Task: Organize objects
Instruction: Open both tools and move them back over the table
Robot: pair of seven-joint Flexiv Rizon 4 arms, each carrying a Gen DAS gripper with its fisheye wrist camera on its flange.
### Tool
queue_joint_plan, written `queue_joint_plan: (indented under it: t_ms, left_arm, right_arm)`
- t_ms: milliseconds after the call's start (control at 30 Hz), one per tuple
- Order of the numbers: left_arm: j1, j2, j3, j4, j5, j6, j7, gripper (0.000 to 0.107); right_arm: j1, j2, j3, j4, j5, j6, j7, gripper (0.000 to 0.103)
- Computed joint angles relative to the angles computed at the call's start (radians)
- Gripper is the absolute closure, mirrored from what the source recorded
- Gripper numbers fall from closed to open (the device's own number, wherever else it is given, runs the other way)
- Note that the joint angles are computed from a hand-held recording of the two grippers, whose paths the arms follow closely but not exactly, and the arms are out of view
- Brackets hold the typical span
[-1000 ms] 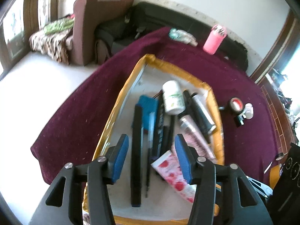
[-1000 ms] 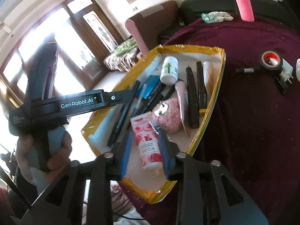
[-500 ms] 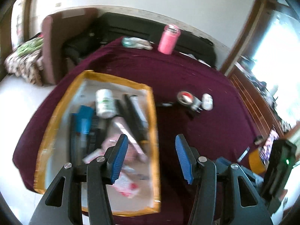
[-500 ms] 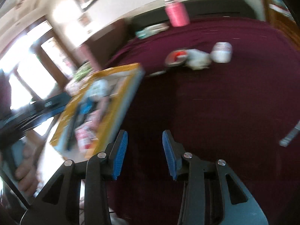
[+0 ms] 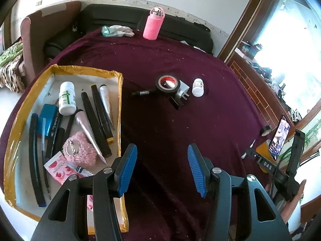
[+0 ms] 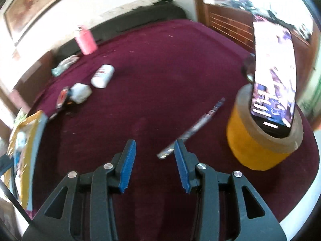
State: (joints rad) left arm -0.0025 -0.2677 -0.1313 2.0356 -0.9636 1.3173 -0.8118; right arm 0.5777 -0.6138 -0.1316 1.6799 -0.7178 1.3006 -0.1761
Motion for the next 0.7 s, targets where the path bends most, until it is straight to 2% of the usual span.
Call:
queue_joint_plan:
  t_ms: [100,167,267,333,367,400,433,500,567,700]
  left_arm:
    - [0.008,-0.005,-0.006,-0.002,-0.018,-0.003,0.019,0.06]
    - [0.012,-0.007,-0.003,-0.004,-0.03,-0.004,0.029,0.06]
    - [0.02,-0.01,0.0,-0.007,-0.048,-0.008,0.036,0.06]
    - [0.022,-0.013,0.002,-0.007,-0.051,-0.015,0.035,0.06]
    - [0.023,-0.014,0.002,-0.008,-0.055,-0.018,0.037,0.06]
    - [0.024,-0.015,0.003,-0.008,-0.057,-0.023,0.038,0.06]
    - [0.024,-0.015,0.003,-0.008,-0.057,-0.027,0.04,0.06]
    - [0.022,-0.015,0.003,-0.006,-0.061,-0.03,0.045,0.06]
    - [0.019,-0.016,0.002,-0.008,-0.064,-0.034,0.05,0.06]
    - [0.013,-0.023,0.012,-0.02,-0.023,-0.056,0.015,0.06]
  right_arm:
    - [-0.011,-0.012,0.014,-0.027,0.039,-0.054,0.014,0.065]
    - [-0.008,-0.028,0.021,-0.069,0.057,-0.15,0.015,0.065]
    - [-0.026,-0.05,0.049,-0.109,0.086,-0.227,0.002,0.067]
    - [-0.012,-0.058,0.033,-0.127,0.062,-0.278,0.015,0.066]
    - [-0.011,-0.061,0.032,-0.132,0.055,-0.288,0.021,0.072]
    - [-0.007,-0.064,0.029,-0.141,0.046,-0.313,0.028,0.083]
    - [-0.006,-0.069,0.031,-0.151,0.038,-0.331,0.024,0.087]
    - [-0.015,-0.077,0.043,-0.161,0.029,-0.321,0.011,0.096]
    - [-0.021,-0.081,0.052,-0.163,0.021,-0.303,-0.012,0.096]
    - [-0.062,-0.102,0.107,-0.169,0.06,-0.155,-0.123,0.096]
